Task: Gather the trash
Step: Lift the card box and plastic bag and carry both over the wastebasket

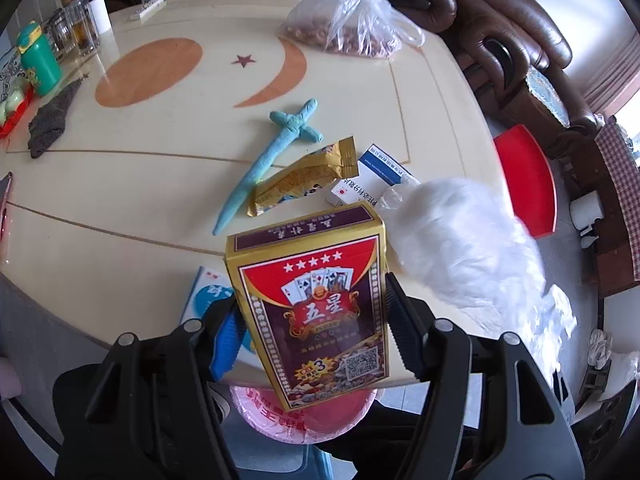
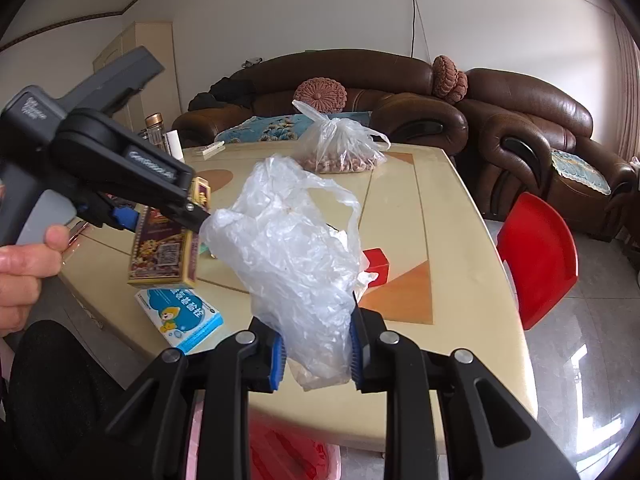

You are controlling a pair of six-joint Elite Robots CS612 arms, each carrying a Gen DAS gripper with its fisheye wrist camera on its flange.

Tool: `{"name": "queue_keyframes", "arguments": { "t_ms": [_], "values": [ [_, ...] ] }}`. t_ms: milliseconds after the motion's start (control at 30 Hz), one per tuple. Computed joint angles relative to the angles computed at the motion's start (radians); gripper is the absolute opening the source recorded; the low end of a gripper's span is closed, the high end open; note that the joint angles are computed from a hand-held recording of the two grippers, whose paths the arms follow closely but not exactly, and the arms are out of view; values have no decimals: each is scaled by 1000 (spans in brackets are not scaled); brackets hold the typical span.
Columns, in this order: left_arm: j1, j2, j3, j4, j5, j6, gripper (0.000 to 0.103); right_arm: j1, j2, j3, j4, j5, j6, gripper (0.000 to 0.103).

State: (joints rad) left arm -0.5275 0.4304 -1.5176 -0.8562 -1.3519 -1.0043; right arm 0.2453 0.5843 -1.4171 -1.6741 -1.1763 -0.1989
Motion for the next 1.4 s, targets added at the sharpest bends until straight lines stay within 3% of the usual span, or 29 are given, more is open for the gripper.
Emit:
{"name": "queue_keyframes", "arguments": {
  "t_ms": [267, 867, 1067, 1400],
  "values": [
    [-20, 9, -70, 30, 48, 27, 63, 14, -2, -40, 16, -13, -9, 24],
    [-116, 36, -224, 118, 169, 127, 63, 23, 4, -185, 146, -65, -9, 24],
    [-140, 50, -265, 135, 162, 166, 63, 23, 19, -251, 226, -81, -24, 24],
    [-164, 91, -316, 130, 87, 240, 63, 25, 57, -344, 332, -125, -38, 24]
  ]
}}
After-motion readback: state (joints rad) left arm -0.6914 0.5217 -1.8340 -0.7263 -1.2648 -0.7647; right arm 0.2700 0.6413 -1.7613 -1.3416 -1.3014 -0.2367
